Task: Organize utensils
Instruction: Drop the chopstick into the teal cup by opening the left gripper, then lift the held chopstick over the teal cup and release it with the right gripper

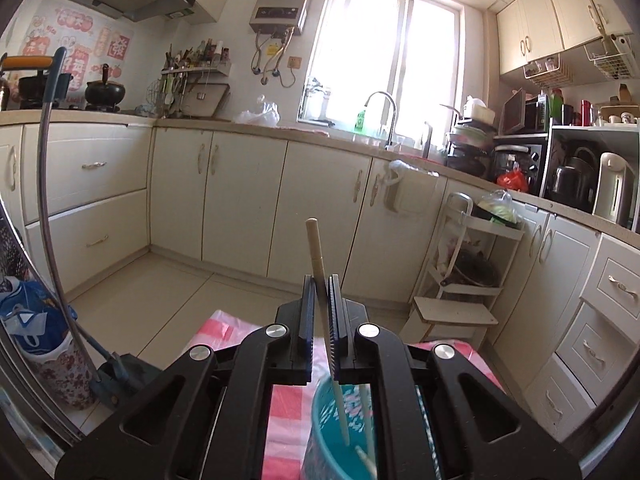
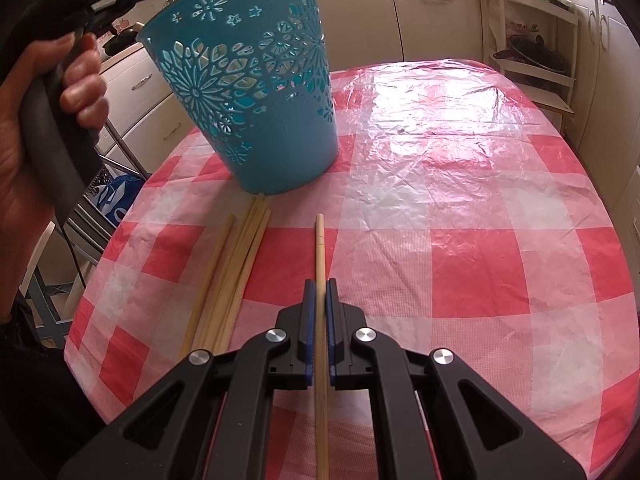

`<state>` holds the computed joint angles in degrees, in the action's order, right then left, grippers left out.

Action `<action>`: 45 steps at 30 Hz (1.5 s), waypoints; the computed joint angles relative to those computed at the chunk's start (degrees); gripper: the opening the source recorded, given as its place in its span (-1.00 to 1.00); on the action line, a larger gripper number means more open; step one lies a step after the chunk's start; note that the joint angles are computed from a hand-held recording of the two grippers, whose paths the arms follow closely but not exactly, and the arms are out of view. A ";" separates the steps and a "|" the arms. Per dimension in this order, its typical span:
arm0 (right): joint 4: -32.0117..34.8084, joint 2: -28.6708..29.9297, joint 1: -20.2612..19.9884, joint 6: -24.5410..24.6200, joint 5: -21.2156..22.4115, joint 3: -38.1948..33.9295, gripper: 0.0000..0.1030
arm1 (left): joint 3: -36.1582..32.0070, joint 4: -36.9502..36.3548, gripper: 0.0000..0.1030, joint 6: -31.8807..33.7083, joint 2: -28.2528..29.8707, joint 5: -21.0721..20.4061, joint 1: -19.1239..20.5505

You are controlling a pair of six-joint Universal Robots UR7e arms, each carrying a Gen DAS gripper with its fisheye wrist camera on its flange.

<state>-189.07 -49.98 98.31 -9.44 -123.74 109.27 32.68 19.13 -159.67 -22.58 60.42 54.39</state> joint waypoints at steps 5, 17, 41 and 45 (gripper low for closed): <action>0.58 -0.15 -0.09 -0.73 0.13 -0.15 -0.89 | 8.26 0.69 -0.30 -1.88 -5.15 -1.73 -0.41; -1.35 2.47 1.87 -5.14 -6.01 -1.48 -0.89 | 30.87 -3.69 0.40 -10.26 -19.77 -6.76 -1.82; -12.80 5.36 6.68 -2.57 13.02 -25.83 -0.89 | 24.18 7.74 0.48 -20.53 -16.77 -5.21 0.17; -12.00 11.11 5.89 -2.21 10.50 -35.44 -0.89 | 22.17 9.83 0.48 -21.61 -15.62 -4.49 0.36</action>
